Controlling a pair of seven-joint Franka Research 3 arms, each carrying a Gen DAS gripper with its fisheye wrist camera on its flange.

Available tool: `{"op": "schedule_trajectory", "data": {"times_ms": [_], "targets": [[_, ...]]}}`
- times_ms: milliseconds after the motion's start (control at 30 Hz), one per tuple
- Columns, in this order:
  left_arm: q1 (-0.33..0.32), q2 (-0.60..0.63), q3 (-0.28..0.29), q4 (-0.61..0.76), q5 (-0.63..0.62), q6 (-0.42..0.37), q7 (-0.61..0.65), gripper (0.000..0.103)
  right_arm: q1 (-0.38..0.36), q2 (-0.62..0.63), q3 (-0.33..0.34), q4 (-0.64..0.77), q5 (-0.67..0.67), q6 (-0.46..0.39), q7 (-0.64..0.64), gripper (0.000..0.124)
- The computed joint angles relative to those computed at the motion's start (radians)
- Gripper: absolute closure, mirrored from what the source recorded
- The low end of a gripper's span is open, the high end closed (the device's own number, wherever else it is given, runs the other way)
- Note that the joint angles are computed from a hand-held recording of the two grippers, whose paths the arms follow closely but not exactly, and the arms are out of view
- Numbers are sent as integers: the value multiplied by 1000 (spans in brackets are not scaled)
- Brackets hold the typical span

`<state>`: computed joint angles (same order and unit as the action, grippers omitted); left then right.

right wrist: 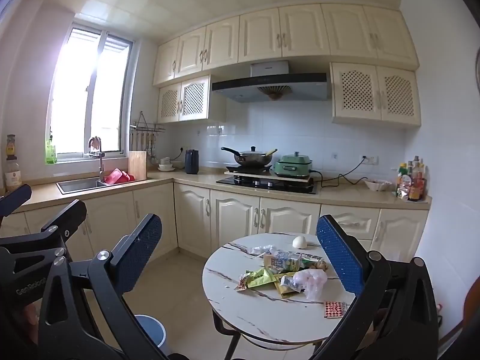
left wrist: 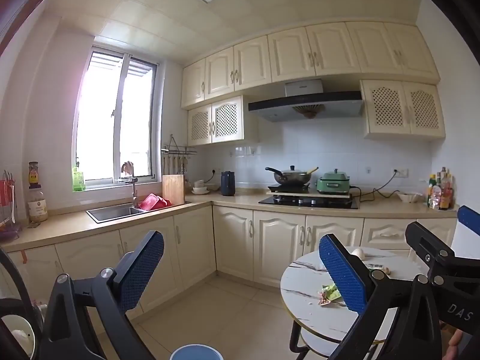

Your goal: Collect trash

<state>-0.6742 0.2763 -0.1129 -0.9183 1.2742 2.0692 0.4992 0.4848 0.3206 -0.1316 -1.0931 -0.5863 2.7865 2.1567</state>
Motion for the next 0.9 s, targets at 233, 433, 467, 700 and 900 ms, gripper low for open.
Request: {"op": "schedule_trajectory", "data": {"times_ms": [233, 433, 467, 700, 900], "targets": [[-3, 4, 2, 8, 0, -3, 2, 1, 0, -3, 1, -7, 0, 0, 0, 21], [-6, 9, 6, 14, 0, -5, 5, 1, 2, -2, 3, -5, -1, -2, 0, 21], [-6, 8, 6, 13, 1, -4, 4, 1, 3, -2, 3, -5, -1, -3, 0, 21], [-8, 10, 9, 12, 6, -3, 0, 1, 3, 4, 5, 1, 8, -1, -4, 21], [-9, 10, 10, 13, 6, -4, 2, 1, 4, 5, 3, -2, 15, 4, -5, 21]]}}
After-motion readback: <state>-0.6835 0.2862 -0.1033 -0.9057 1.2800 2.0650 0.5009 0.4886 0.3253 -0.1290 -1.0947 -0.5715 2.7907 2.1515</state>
